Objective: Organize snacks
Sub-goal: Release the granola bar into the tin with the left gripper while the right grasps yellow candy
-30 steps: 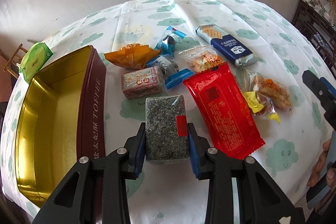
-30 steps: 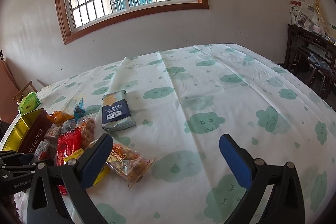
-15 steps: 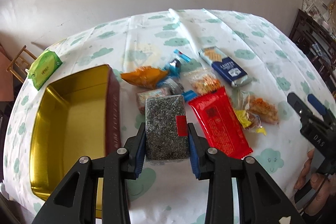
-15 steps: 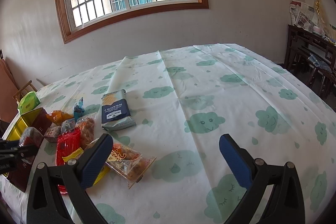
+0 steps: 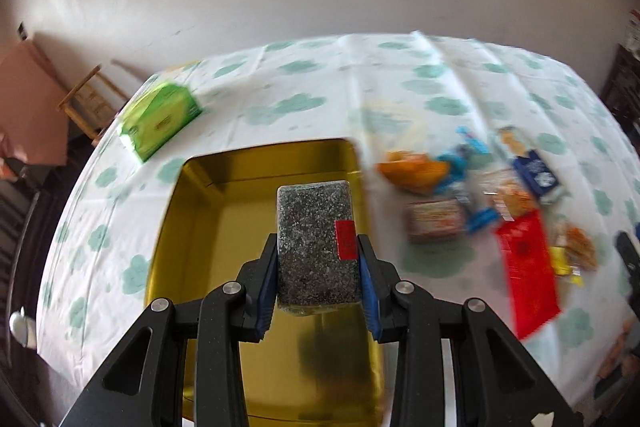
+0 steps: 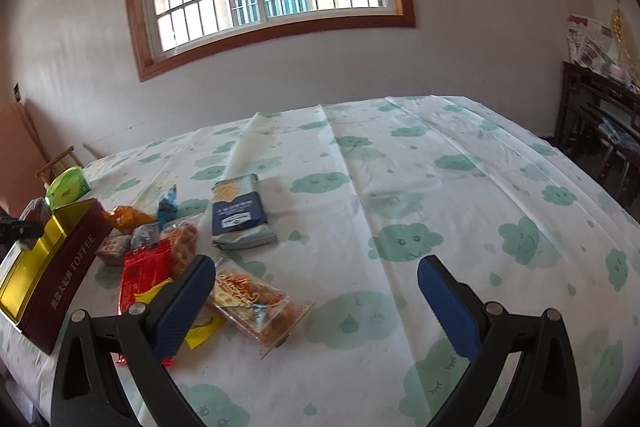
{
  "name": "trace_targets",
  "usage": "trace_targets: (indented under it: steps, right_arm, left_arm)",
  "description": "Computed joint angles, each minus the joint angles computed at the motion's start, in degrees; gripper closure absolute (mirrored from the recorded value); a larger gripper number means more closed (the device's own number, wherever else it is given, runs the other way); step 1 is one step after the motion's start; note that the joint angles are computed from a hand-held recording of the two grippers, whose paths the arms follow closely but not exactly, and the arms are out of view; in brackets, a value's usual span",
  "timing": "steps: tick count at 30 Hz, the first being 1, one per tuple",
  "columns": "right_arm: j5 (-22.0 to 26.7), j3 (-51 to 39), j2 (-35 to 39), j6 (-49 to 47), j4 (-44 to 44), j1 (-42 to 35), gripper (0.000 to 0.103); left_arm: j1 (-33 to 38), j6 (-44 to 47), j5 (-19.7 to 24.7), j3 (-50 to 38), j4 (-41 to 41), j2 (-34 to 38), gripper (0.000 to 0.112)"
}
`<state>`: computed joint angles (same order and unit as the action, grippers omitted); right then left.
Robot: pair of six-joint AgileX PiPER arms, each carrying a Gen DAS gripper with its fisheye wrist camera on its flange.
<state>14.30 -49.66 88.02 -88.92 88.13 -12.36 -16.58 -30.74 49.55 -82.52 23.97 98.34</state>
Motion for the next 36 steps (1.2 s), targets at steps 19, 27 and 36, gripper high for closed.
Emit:
trace_targets:
  steps: [19, 27, 36]
  right_arm:
    - [29.6, -16.9, 7.5, 17.2, -36.5, -0.5, 0.047]
    - [35.4, -25.0, 11.6, 20.1, -48.9, 4.5, 0.056]
    - [36.8, -29.6, 14.6, 21.4, -56.2, 7.9, 0.056]
  left_arm:
    - [10.6, 5.0, 0.9, -2.3, -4.9, 8.9, 0.080]
    - [10.7, 4.5, 1.3, -3.1, -3.7, 9.2, 0.075]
    - [10.3, 4.4, 0.4, -1.9, -3.8, 6.0, 0.066]
